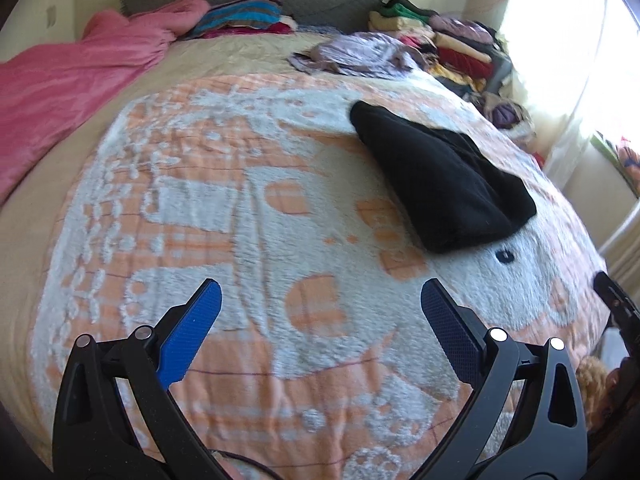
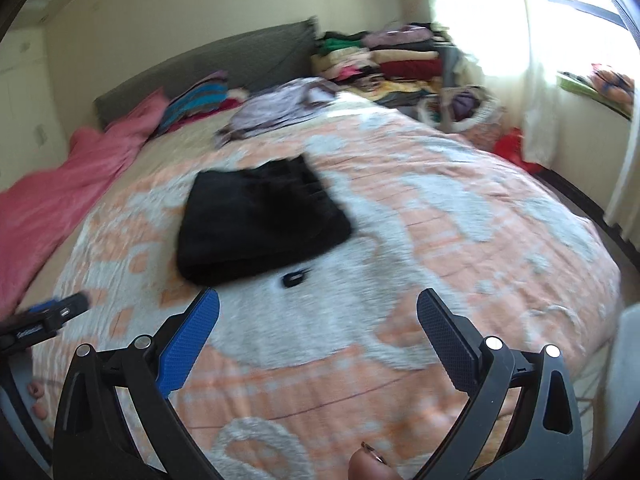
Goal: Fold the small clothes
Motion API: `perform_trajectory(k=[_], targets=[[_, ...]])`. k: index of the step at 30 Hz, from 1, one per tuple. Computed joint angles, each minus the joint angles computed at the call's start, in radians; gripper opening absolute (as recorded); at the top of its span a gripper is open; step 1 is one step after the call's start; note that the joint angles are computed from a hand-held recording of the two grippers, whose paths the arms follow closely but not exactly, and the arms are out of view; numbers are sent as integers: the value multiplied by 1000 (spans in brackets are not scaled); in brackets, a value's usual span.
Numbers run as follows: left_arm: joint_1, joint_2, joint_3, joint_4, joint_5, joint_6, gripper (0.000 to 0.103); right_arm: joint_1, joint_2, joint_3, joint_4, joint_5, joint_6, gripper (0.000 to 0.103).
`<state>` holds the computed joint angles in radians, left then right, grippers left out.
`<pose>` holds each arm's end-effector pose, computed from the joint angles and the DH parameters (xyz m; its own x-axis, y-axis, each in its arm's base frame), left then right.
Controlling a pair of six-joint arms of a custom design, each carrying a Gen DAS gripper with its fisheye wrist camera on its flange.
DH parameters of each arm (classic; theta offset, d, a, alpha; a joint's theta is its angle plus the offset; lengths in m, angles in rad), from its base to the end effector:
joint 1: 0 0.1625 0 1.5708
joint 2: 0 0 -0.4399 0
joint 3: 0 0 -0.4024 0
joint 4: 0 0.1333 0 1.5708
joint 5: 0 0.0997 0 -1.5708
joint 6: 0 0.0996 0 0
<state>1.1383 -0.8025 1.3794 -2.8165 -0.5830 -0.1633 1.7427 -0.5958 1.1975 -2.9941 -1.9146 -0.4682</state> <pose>-0.1200 -0.7764 0.2781 -0.7607 -0.3518 -0.5454 0.2079 0.6640 -0.7183 0.2406 -0.8031 0.1907 -0.8129 -0.2295 0.5353 -0.5416 0.6359 -0.5498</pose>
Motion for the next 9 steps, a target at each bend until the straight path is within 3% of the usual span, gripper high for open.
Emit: perform_trajectory(k=[5,7,9], targets=[[71,-132,28,53,101,-132,94,-82,-85,-12,-76,-102,159,99],[107,-193,39,82,175,-204,94,-129,-110,-29,-125,-183,208,99],[148,-260,47,159,313,-332,94,-192,-113,-85,-187,-317,217,99]])
